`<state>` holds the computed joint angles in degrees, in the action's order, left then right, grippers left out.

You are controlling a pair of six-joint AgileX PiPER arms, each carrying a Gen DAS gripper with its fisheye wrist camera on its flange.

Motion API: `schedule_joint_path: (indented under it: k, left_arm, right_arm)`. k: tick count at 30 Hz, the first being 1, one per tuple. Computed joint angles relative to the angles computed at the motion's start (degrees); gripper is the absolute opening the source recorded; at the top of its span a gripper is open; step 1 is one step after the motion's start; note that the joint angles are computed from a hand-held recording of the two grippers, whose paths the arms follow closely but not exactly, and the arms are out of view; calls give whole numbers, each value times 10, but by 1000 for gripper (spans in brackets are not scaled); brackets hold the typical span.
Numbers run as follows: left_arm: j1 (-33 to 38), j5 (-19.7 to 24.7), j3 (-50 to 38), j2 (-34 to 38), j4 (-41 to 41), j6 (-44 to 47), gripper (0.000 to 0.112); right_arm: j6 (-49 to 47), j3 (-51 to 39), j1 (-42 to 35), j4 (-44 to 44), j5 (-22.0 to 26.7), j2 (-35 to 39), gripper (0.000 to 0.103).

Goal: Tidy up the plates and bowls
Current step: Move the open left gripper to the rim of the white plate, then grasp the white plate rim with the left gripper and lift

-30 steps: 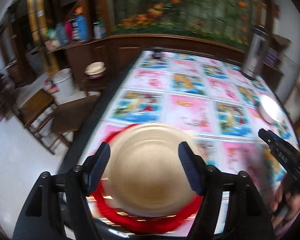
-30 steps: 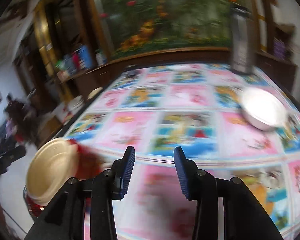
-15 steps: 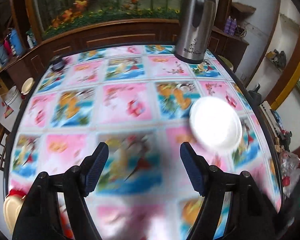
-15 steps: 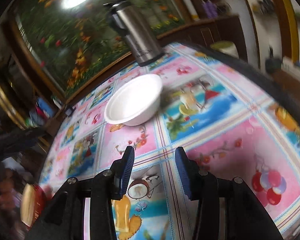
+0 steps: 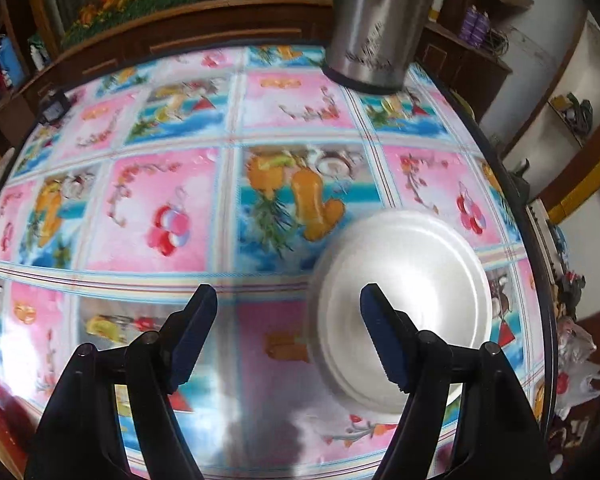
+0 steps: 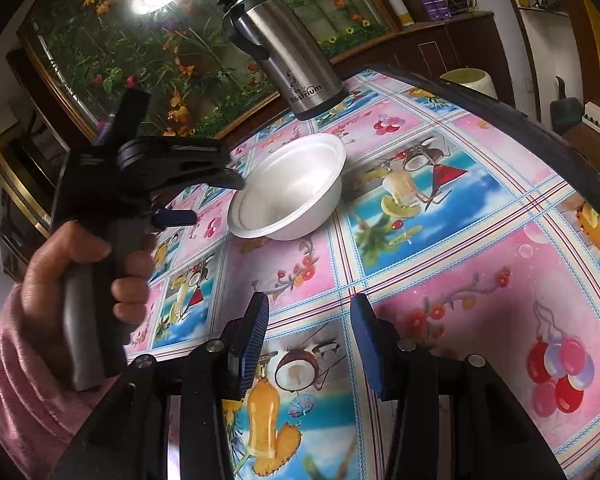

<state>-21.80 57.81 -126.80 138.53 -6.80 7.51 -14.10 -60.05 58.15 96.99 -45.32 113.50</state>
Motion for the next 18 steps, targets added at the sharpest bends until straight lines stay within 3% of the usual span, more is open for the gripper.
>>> schedule_joint_path:
  k: [2, 3, 5, 11, 18]
  left_arm:
    - [-7, 22, -18, 16, 14, -12, 72]
    - [-11, 16, -6, 14, 30, -21, 66]
    - [-13, 6, 23, 2, 40, -16, 15]
    - [27, -43, 175, -82, 4, 48, 14]
    - [99, -101, 352, -182, -45, 149, 14]
  right_arm:
    - [1, 0, 1, -2, -1, 0, 46]
    - [2, 0, 3, -1, -6, 0, 46]
    - [5, 0, 5, 1, -14, 0, 46]
    - [4, -2, 15, 12, -45, 2, 45]
    - [39, 12, 13, -33, -28, -5, 45]
